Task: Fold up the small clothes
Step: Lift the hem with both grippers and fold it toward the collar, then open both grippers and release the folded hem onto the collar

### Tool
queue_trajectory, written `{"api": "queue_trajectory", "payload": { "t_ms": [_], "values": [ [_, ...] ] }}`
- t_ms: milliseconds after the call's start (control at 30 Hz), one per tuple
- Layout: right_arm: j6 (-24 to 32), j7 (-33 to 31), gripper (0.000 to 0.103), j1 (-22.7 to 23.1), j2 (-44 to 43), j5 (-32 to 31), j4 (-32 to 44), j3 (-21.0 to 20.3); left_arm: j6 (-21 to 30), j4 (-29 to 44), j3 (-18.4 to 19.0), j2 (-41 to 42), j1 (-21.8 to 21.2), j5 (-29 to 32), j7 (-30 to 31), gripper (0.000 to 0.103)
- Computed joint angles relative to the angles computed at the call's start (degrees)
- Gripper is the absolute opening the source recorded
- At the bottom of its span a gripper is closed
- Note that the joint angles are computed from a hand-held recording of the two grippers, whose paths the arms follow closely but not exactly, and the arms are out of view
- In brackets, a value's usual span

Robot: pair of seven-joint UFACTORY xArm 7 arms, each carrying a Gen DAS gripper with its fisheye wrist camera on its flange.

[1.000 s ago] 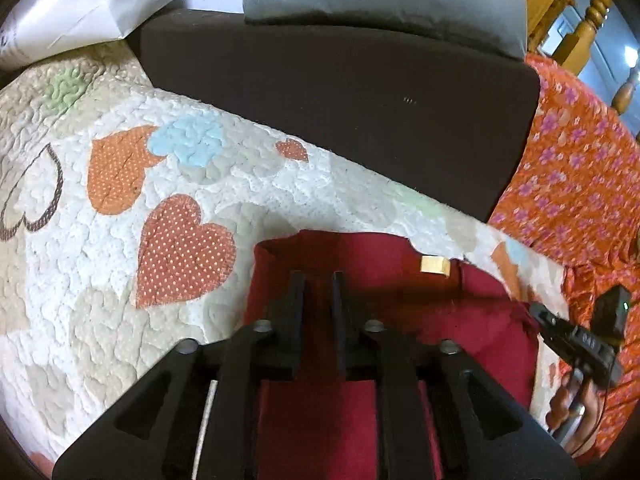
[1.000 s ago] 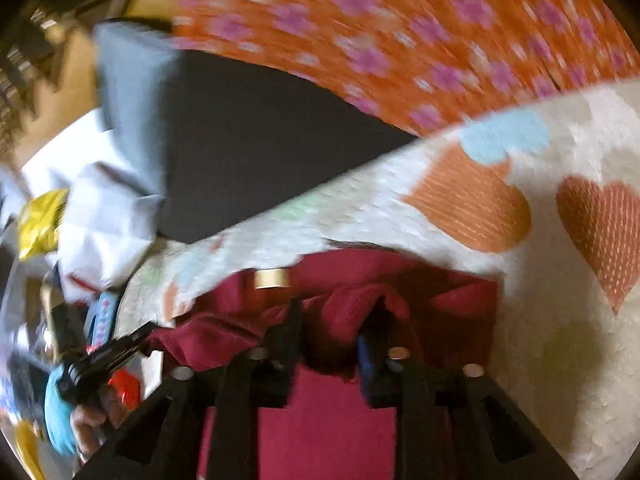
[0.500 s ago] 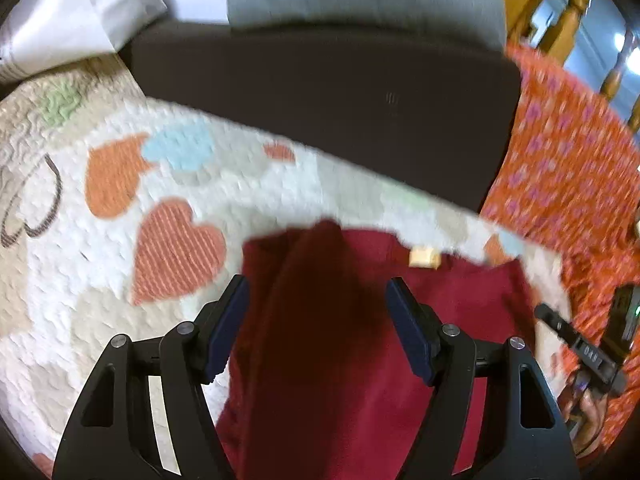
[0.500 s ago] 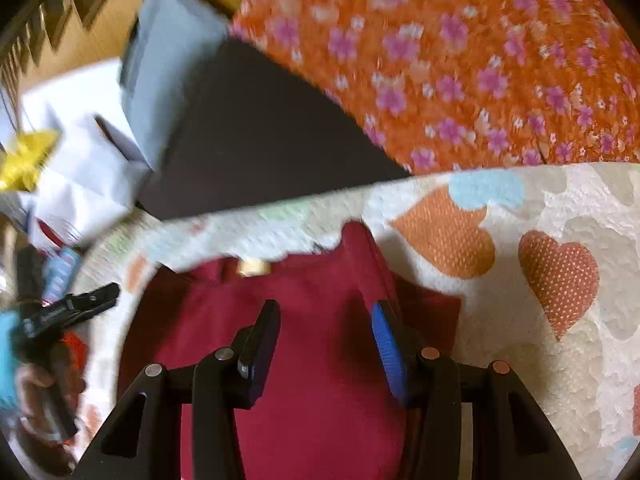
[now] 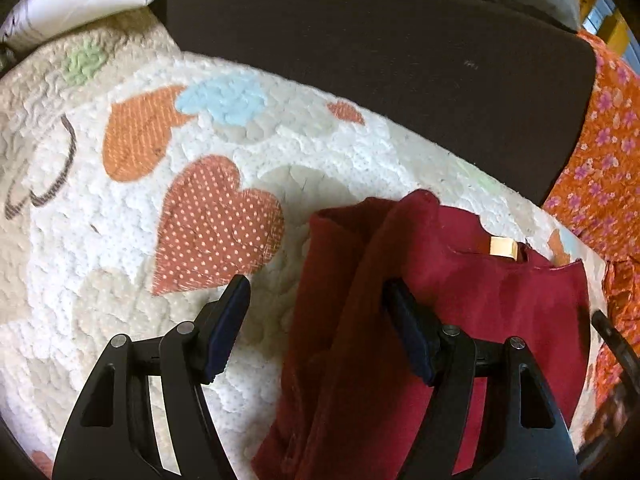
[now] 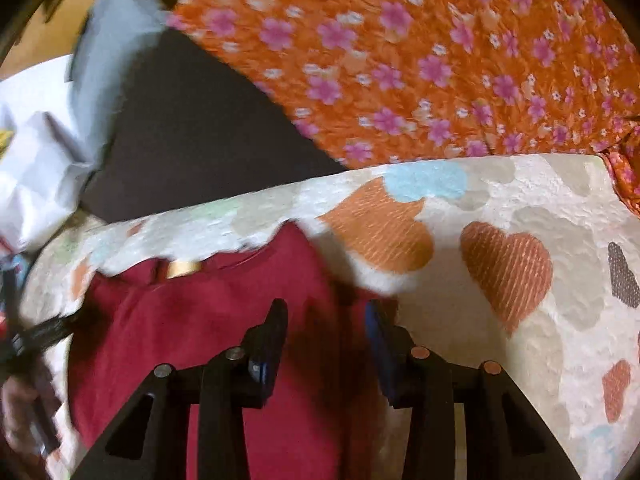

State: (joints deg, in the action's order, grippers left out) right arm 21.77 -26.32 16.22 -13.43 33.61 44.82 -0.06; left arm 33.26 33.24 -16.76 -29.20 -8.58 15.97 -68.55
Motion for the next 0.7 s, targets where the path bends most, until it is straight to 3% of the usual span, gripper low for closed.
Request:
{"api": "queue_trajectory", "payload": {
  "t_ms": [233,500,700],
  "values": [
    [5.7,0.3,0.038,3.7,-10.0,-2.8,-7.1,1.1,3.5,1.0,-2.4,-2.4,-0.2,2.6,-2.2,0.070],
    [-0.9,5.9,0.039,5.3,-8.8,-5.0,-11.1,1.8,10.0,1.3,-5.9,-5.1,-1.6,6.2,-3.4,0.070],
    [0.3,8.8,0.039,4.4,-5.6,-8.2,-9.1,2.2,11.3,0.9,-6.1,-6.1,-3.1,6.5,-4.6,0.070]
  ]
}}
